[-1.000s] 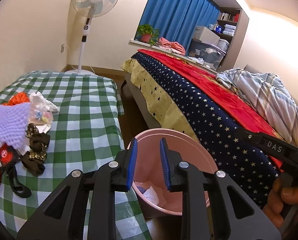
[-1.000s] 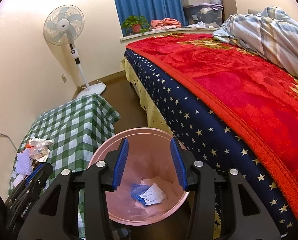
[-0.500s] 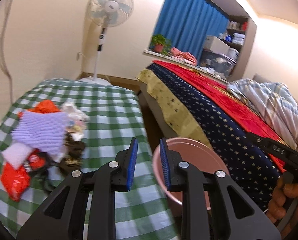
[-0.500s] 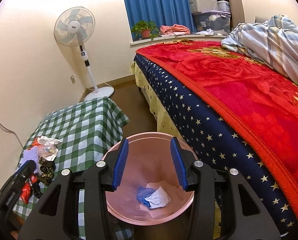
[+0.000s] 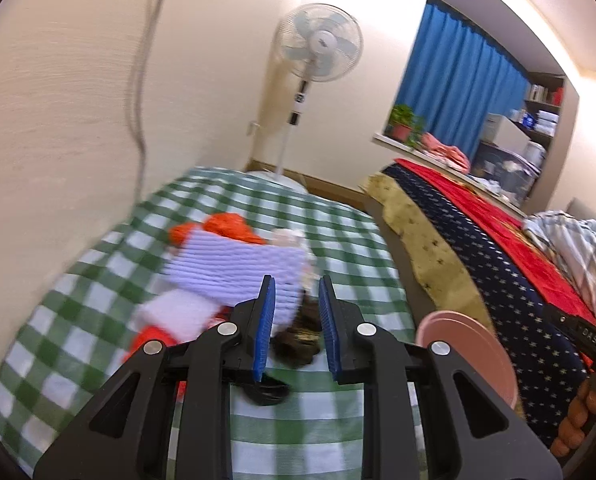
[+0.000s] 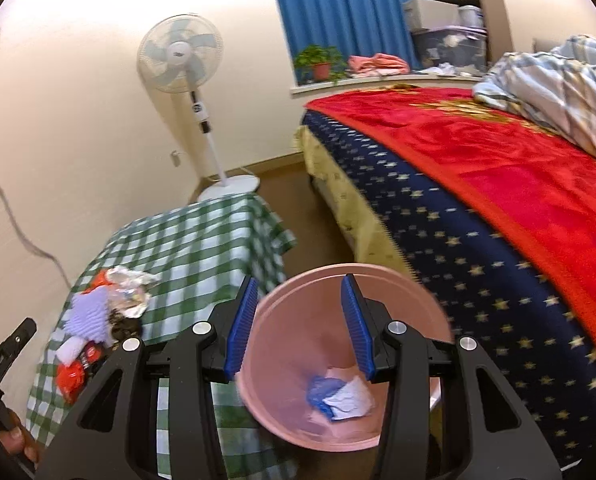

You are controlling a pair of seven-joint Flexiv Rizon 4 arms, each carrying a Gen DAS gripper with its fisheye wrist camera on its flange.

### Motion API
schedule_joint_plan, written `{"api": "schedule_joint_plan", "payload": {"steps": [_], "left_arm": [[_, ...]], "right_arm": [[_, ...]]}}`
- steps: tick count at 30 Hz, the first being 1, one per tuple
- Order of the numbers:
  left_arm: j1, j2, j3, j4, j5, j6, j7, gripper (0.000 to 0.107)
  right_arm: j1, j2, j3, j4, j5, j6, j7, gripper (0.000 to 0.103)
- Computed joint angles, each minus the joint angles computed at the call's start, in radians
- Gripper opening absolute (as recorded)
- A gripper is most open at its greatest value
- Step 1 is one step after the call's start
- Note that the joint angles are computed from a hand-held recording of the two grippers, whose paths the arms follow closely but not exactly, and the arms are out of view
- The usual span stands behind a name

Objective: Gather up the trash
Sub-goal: 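Grasp the black cloth with the right gripper while the left gripper reaches the white foam net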

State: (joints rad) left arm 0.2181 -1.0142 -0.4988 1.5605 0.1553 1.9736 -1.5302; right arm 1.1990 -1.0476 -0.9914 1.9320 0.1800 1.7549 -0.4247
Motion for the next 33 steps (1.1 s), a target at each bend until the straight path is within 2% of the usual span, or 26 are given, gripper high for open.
{"api": "schedule_joint_plan", "payload": {"steps": [6, 15, 18, 21, 27, 30, 33], "left_arm": [[-0.033, 0.007, 0.081, -0.001, -0.055, 0.028, -0.031, 0.022], [-0.176, 0.015, 0.284, -0.024, -0.220, 0.081, -0.059, 0.022], [-0.210, 0.010, 0.328, -0.035, -0.276, 0.081, -0.060, 0.022], [-0.219, -0.002, 0.340, -0.051, -0.297, 0.061, -0.051, 0.022], [-0.246, -0.027, 0.368, -0.089, -0.346, 0.001, -0.022, 0.022], [-0.253, -0.041, 0.376, -0.113, -0.364, -0.025, -0.007, 0.022], [-0.257, -0.054, 0.381, -0.136, -0.388, -0.064, 0.002, 0.023]], "right_arm": [[-0.052, -0.041, 0.074, -0.100, 0.009, 0.073, -0.030, 0.043], [-0.172, -0.090, 0.231, -0.308, 0.026, 0.102, -0.078, 0.038], [-0.216, -0.101, 0.284, -0.375, 0.012, 0.105, -0.098, 0.038], [-0.261, -0.116, 0.338, -0.445, -0.010, 0.097, -0.118, 0.038], [-0.392, -0.149, 0.505, -0.608, -0.099, 0.067, -0.156, 0.042], [-0.446, -0.174, 0.575, -0.686, -0.146, 0.038, -0.157, 0.047], [-0.491, -0.199, 0.633, -0.756, -0.195, 0.002, -0.151, 0.057]]}}
